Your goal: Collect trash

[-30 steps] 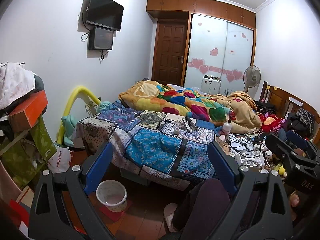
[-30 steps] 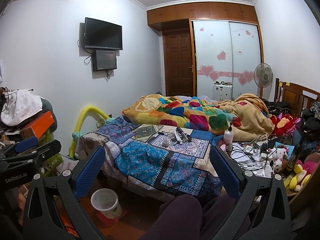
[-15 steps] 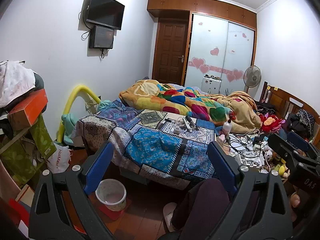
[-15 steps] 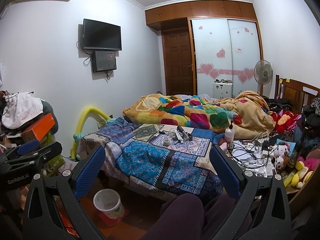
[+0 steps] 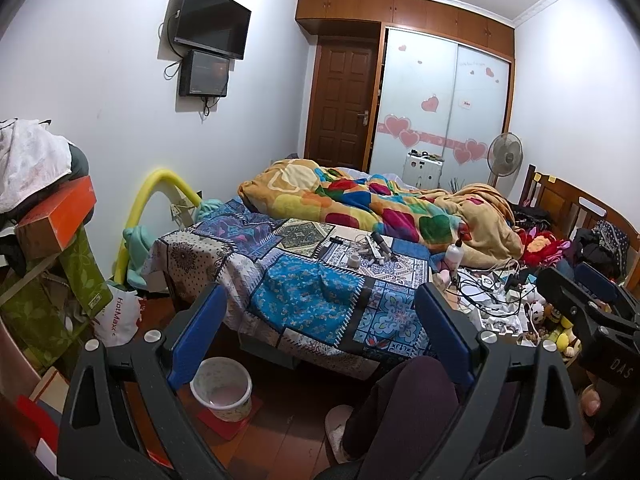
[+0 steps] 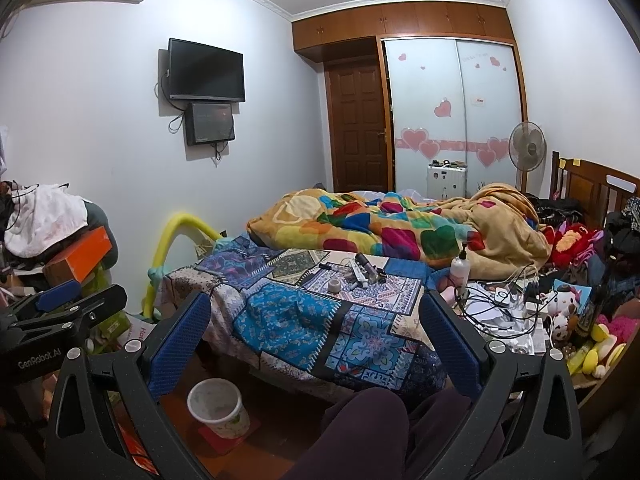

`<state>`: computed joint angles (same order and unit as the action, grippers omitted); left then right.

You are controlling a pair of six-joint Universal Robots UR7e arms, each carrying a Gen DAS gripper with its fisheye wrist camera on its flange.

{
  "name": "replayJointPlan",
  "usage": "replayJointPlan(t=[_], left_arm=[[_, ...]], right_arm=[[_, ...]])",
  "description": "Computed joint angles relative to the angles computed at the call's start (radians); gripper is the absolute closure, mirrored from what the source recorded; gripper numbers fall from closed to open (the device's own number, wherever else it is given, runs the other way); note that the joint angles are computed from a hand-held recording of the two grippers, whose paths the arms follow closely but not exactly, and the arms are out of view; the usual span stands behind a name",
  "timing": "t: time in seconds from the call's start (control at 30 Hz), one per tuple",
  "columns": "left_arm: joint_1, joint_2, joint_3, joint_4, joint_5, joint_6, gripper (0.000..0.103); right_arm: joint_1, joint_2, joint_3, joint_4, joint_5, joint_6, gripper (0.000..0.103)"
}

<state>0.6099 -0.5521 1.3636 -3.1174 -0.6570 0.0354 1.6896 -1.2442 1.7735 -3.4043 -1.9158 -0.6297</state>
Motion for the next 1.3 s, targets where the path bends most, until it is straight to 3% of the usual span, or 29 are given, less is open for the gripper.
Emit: replayJointPlan(t=[0.57, 0.83, 1.03, 1.3], left_arm=[[0.003, -0.005, 0.006, -0.008, -0.001, -0.004, 0.007], [0.01, 0.013, -0.041, 0.01, 0.002, 0.005, 0.007], [0.04, 0.089, -0.208, 0.083, -0.056, 0.008, 0.007], [0.095, 0.327, -0.649, 0.278, -0.092, 0.042, 0.007]], right_arm=[[0.003, 0.004, -0.002, -0.002, -0.003, -0.002, 0.0], [-0.01, 0.027, -0.063, 0.038, -0.012, -0.004, 0.0], [-0.039, 0.07, -0.161, 0.054, -0.016, -0.017, 0.0], [-0.078, 0.167, -0.342, 0.093, -0.03, -0.067, 0.0]])
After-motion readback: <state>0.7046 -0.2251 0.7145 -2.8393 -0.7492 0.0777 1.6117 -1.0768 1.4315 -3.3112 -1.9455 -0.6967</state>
